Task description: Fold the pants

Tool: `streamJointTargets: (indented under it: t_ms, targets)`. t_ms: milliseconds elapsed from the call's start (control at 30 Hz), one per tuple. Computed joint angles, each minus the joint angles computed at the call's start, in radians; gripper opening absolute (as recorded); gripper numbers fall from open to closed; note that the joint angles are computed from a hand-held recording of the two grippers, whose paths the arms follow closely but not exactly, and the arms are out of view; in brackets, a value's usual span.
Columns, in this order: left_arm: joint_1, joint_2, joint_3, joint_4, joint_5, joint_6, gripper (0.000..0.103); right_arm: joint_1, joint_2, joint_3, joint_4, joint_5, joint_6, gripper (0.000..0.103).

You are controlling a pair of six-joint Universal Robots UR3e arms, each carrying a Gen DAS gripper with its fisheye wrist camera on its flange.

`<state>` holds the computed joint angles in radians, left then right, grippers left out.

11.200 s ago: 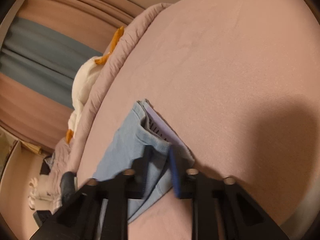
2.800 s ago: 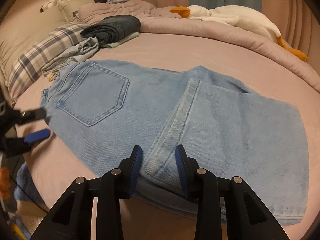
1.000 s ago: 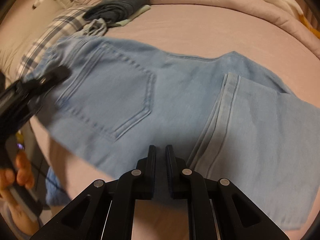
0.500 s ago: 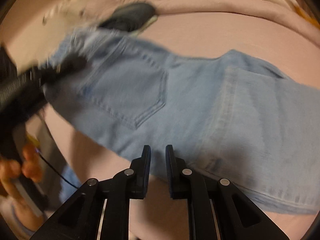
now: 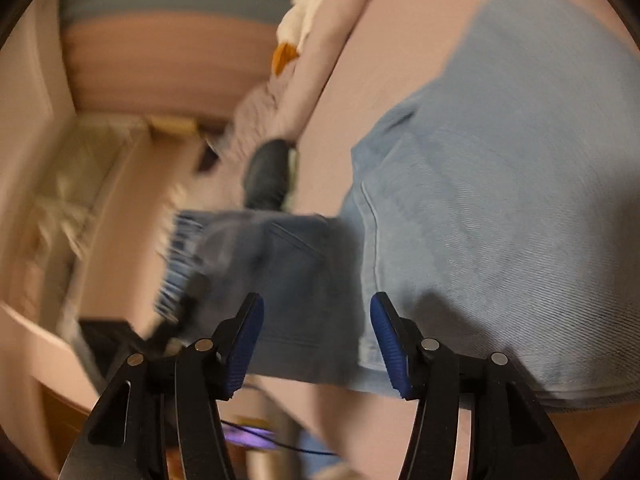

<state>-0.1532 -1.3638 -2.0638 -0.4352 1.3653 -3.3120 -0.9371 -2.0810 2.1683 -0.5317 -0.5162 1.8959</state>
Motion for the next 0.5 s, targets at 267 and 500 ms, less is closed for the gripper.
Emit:
streamJointTargets:
  t_ms: [267, 500]
  targets:
    - [-0.061, -0.128, 0.033, -0.029, -0.068, 0.014, 0.065, 0.007, 0.3, -0.025, 0.181, 0.09, -0.162, 0.066]
    - [0.128, 0.142, -0.157, -0.083, -0.22, 0.041, 0.09, 0.139, 0.266, -0.142, -0.051, 0.099, 0.117, 0.067]
